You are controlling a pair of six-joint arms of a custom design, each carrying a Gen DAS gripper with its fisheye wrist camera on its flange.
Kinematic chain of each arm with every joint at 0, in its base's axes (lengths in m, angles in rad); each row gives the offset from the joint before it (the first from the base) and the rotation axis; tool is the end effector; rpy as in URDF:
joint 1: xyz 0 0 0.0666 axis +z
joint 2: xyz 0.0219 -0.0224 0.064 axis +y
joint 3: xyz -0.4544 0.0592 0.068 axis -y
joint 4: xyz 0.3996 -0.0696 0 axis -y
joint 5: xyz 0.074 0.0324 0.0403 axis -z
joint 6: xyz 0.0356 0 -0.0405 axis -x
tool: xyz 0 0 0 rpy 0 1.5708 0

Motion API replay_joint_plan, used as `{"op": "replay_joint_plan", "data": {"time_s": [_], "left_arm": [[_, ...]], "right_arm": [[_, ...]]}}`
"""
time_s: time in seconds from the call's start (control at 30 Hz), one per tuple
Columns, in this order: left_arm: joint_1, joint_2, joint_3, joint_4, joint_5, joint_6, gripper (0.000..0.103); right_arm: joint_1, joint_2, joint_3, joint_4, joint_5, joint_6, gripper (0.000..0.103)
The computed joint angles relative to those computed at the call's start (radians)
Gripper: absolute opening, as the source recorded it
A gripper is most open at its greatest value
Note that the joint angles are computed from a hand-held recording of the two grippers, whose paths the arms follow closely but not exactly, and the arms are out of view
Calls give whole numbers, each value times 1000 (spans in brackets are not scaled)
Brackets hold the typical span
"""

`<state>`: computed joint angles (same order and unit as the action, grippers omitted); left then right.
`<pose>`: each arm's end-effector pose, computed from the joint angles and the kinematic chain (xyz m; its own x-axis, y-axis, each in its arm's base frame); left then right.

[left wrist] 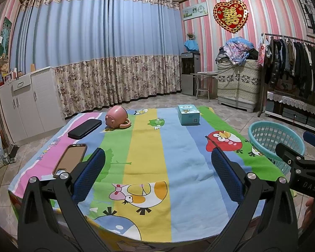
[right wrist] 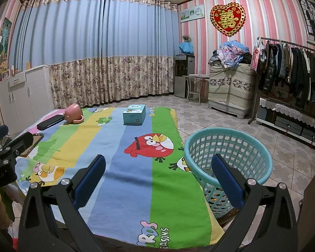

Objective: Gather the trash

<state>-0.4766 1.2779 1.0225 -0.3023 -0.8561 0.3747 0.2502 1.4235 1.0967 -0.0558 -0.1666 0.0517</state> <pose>0.3897 -0.1714 0.4326 -0.3393 -0.0948 -0.9359 -0.4222 0.9044 0.0615 0.4851 0.1296 0.4209 -0.3409 -0.1397 -0.9297 -0.4114 0.9114 0.0139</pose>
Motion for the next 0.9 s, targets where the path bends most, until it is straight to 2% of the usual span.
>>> {"op": "replay_joint_plan", "data": {"time_s": [0.9], "left_arm": [[-3, -11, -5, 8, 3, -20, 98]], "right_arm": [[0, 1, -4, 7, 2, 1, 99]]}}
